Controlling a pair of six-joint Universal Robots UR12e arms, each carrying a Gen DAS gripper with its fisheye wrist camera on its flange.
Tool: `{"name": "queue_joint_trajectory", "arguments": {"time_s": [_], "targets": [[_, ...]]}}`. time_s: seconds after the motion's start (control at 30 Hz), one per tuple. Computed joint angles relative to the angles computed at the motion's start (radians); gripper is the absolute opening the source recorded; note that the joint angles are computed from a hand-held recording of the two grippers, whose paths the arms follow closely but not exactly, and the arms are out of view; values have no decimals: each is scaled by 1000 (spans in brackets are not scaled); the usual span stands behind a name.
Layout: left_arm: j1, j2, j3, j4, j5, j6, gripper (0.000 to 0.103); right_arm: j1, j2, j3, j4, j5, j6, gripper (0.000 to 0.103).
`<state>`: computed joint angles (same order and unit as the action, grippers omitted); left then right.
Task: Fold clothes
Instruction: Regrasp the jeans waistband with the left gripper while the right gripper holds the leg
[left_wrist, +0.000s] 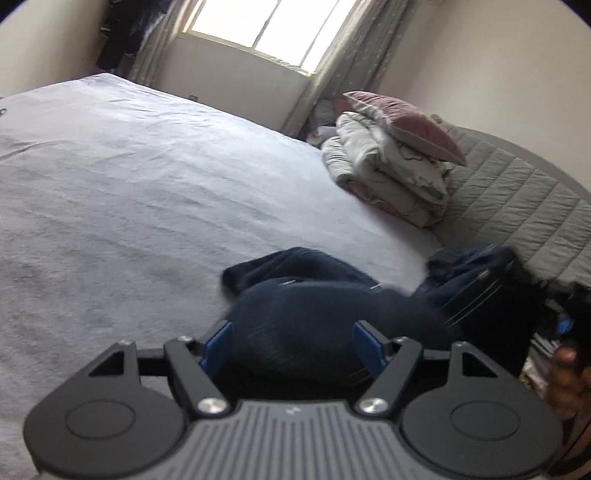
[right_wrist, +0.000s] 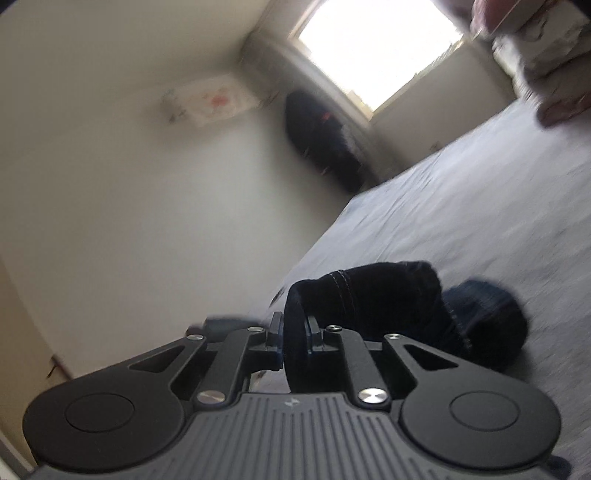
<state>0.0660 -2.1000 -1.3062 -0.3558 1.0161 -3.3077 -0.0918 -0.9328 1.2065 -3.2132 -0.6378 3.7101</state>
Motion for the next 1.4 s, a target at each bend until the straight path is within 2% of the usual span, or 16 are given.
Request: {"name": "queue_joint_trajectory", "arguments": {"time_s": [0.17, 0.33, 0.5, 0.57, 0.67, 0.8, 0.87, 0.9, 0.97, 1.07, 1.13, 1.17, 1.23, 1.3, 1.4], "targets": [[-6, -3, 11, 27, -74, 3, 74, 24, -10, -3, 193, 76, -197, 12], [-4, -6, 16, 61, -140, -27, 73, 42, -22, 0, 342, 132, -358, 12], [-3, 1, 9, 58, -164, 3, 74, 60, -41, 3, 556, 168, -596, 12], [-2, 3, 9, 38, -181, 33, 74, 70, -42, -4, 632, 172, -690, 12], [-5, 5, 16, -35, -203, 103, 74, 81, -46, -11, 749, 186, -813, 12], [-18, 13, 11, -113, -167, 187, 72, 92, -58, -19, 906, 192, -978, 12], [-25, 18, 4, -130, -134, 223, 58, 98, -64, -21, 962, 183, -1040, 13], [-28, 21, -2, -130, -114, 234, 37, 100, -65, -22, 975, 179, -1055, 13], [-34, 30, -21, -101, -66, 238, 32, 100, -65, -27, 995, 178, -1065, 16], [-40, 46, -51, -43, 8, 238, 26, 88, -65, -48, 1083, 205, -1103, 23], [-40, 57, -68, -3, 48, 219, 24, 76, -68, -48, 1076, 219, -1104, 36], [-40, 62, -77, 15, 70, 207, 24, 68, -72, -40, 1041, 224, -1085, 43], [-36, 72, -93, 41, 105, 188, 23, 52, -71, -28, 949, 230, -1018, 46], [-28, 82, -111, 56, 125, 161, 23, 38, -56, -26, 804, 214, -882, 49], [-19, 90, -129, 57, 125, 129, 23, 22, -25, -42, 622, 142, -660, 53]]}}
